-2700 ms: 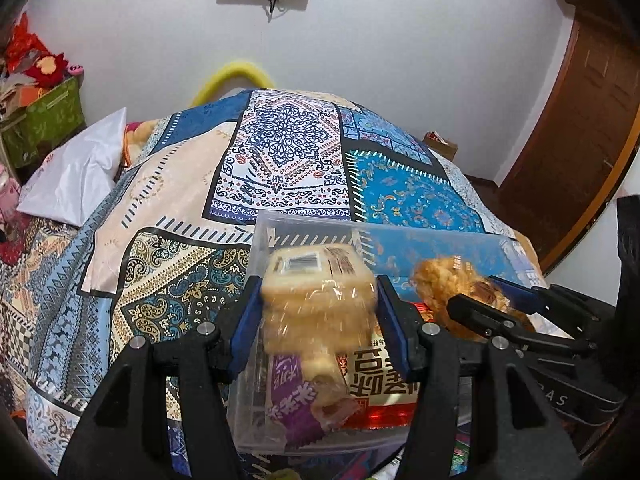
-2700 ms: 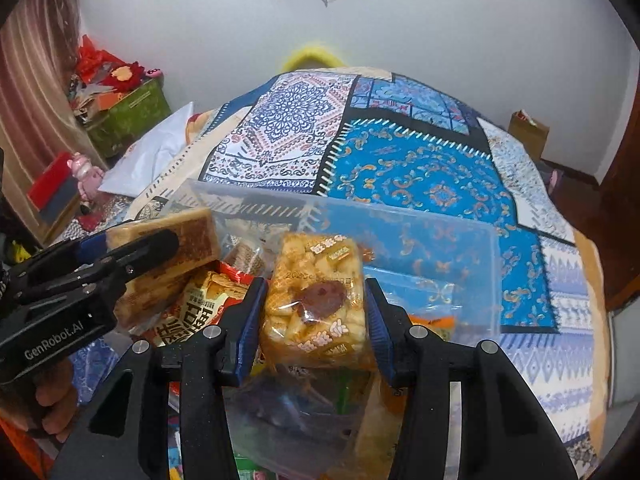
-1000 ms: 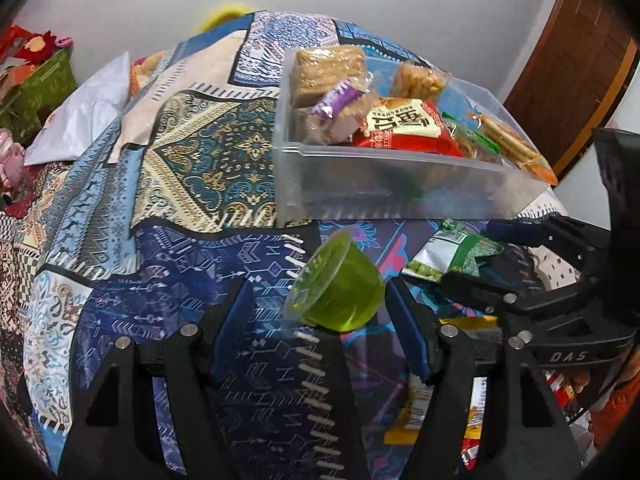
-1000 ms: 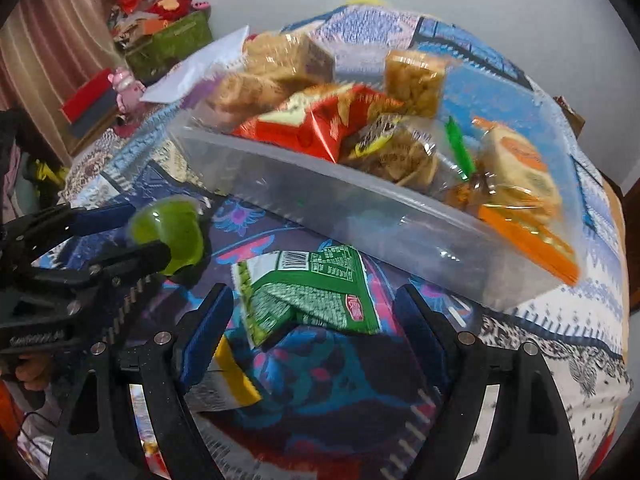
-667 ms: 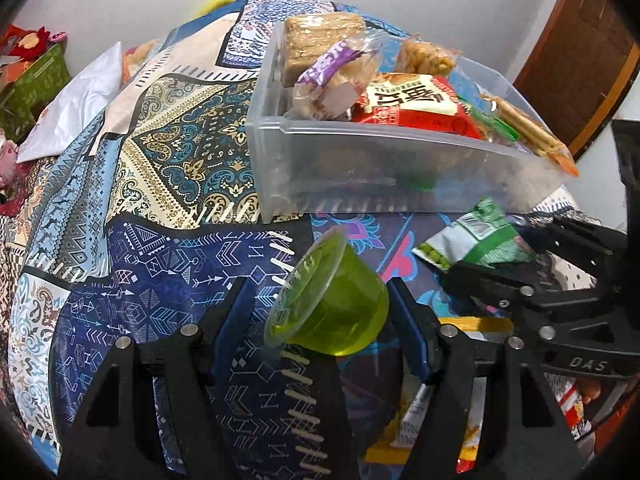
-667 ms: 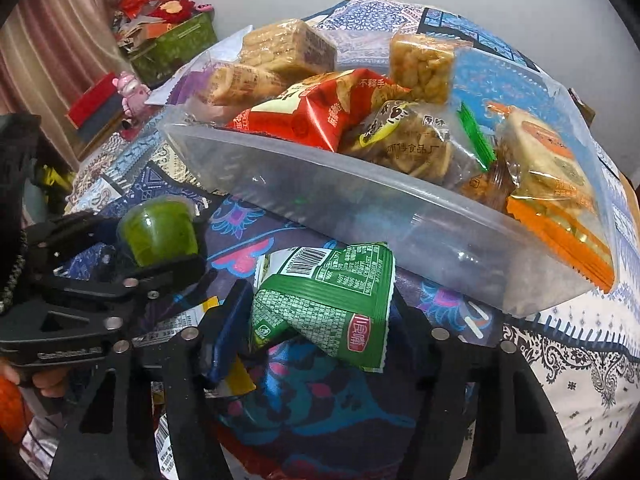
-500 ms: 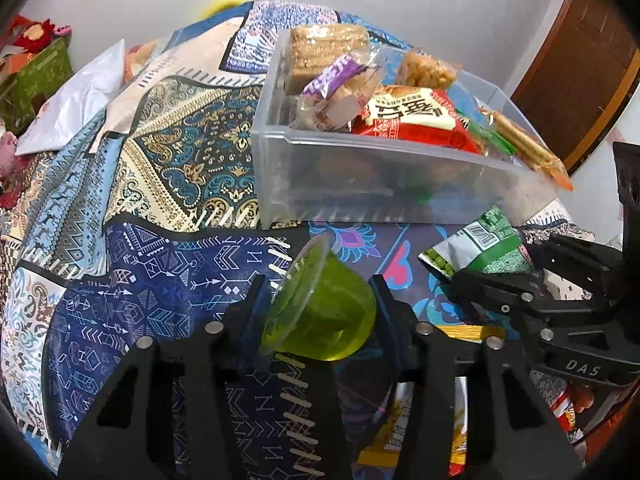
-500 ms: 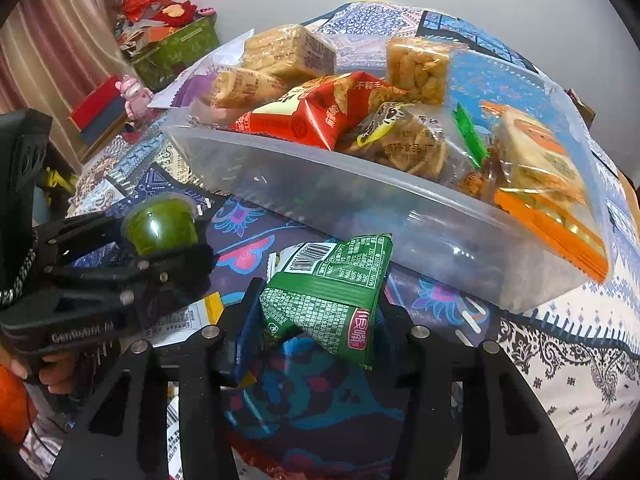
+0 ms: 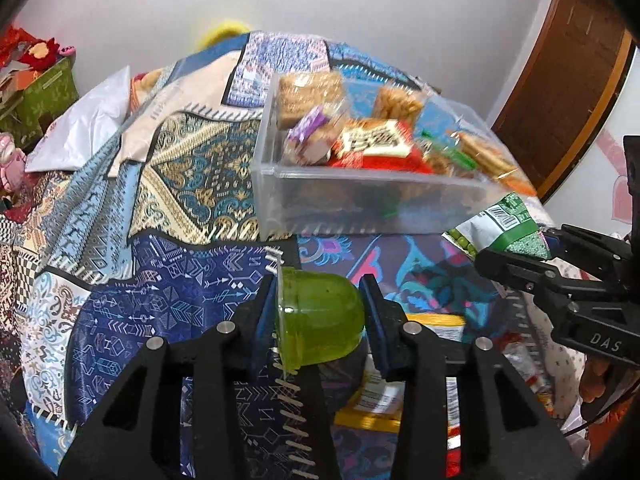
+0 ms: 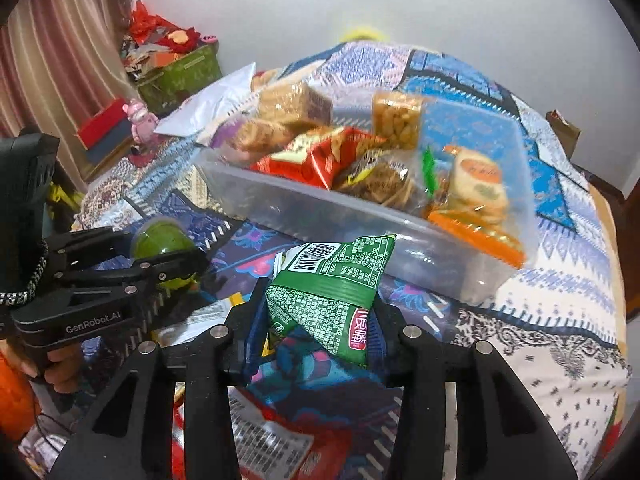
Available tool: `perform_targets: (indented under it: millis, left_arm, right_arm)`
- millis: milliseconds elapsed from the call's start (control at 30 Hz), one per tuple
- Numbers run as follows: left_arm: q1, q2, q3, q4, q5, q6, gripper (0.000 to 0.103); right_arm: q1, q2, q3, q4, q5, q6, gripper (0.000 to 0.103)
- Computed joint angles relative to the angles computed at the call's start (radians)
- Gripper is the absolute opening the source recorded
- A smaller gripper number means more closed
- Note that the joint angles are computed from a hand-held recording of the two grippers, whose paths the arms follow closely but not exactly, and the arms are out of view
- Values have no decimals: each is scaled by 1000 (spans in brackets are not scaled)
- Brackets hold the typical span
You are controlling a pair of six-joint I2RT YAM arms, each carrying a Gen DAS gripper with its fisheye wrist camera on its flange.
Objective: Organize snacks
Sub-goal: 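Lower the jelly cup and green chip bag into the clear box and release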
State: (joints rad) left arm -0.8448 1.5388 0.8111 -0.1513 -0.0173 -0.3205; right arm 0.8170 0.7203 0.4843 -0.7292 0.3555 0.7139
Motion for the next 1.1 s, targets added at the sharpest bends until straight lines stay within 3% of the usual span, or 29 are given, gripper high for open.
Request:
perform_targets:
  millis: [200,567,833,1100]
  left_arm:
    - [-35,-78,16,-47,-41,-4,41]
    - [-42,-61,152,-61,-56,18,41]
    - [-34,60,307,-48,-38,21,41]
    - [-19,247,498,-72,-25,0,41]
  right_arm:
    - [32,-28,50,-58,62,17,39]
    - [-98,-108,114,-105,68,-80,39]
    - [-354,-136,121,-49,-64,-237,40]
    - [-594,-34,96,94,-236,-371,40]
